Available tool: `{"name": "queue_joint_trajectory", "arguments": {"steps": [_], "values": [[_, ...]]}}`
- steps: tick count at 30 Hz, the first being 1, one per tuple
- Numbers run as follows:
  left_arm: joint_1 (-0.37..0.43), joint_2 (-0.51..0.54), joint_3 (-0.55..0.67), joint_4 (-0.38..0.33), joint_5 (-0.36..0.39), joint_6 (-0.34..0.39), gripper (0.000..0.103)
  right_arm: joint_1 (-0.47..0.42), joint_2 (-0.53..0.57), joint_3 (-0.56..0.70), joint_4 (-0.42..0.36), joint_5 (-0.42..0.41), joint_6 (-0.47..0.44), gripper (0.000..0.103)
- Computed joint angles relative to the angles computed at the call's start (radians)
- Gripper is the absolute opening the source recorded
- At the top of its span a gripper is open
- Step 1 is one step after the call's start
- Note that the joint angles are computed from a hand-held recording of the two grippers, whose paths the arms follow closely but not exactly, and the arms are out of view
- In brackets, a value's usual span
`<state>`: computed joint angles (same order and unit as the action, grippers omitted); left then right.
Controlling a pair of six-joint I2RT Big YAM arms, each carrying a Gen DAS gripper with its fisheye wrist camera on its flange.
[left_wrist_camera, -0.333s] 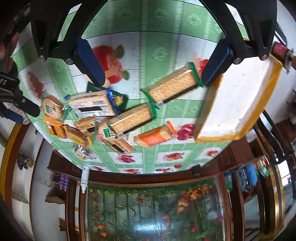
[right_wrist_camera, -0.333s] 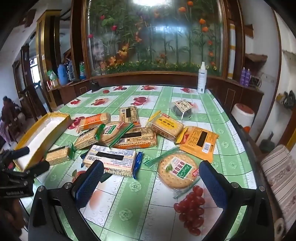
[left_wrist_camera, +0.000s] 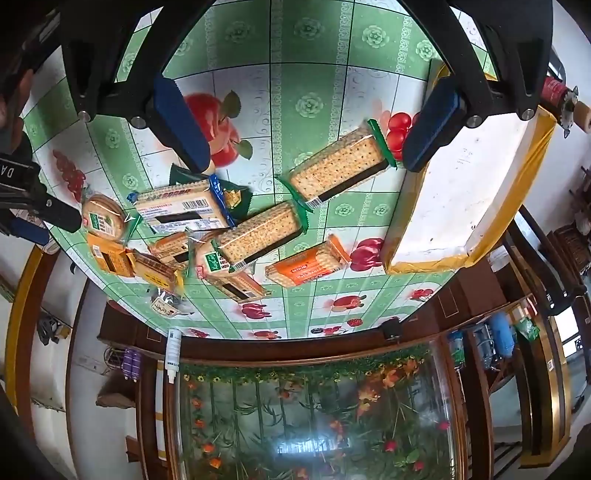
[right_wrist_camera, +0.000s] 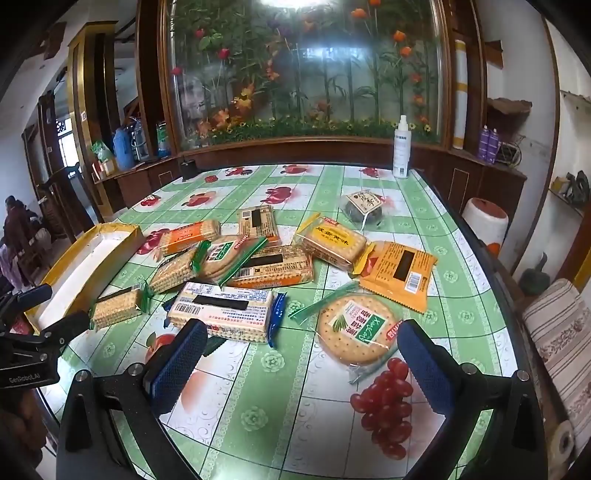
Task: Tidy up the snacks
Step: 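Move left tool to a plain cracker pack while right tool approaches round cracker pack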
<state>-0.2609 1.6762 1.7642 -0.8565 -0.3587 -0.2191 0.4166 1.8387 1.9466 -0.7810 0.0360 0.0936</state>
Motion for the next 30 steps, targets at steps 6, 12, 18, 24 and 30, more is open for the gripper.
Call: {"name": "queue_joint_trajectory", "arguments": {"steps": [6, 12, 18, 24, 30], "values": [[0.043, -0.031, -0.084, 0.085, 0.157, 0.067, 0.103, -0.079, 0.027, 0.022, -0.003, -0.058, -0.044, 0.103], [0.098, 0.041, 0.012, -0.041, 0.323, 0.286, 0.103, -0.090, 0.027, 0.013, -0.034, -0.067, -0.038, 0.103], [0.112, 0.101, 0.095, -0.154, 0.377, 0.438, 0.103, -0.108, 0.053, 0.045, -0.074, -0.095, -0.002, 0.103], [0.108, 0.139, 0.133, -0.181, 0.327, 0.454, 0.103, -0.103, 0.068, 0.069, -0.093, -0.078, -0.011, 0.103], [0.128, 0.180, 0.182, -0.212, 0.330, 0.466, 0.103, -0.101, 0.100, 0.115, -0.132, -0.040, -0.011, 0.103]]}}
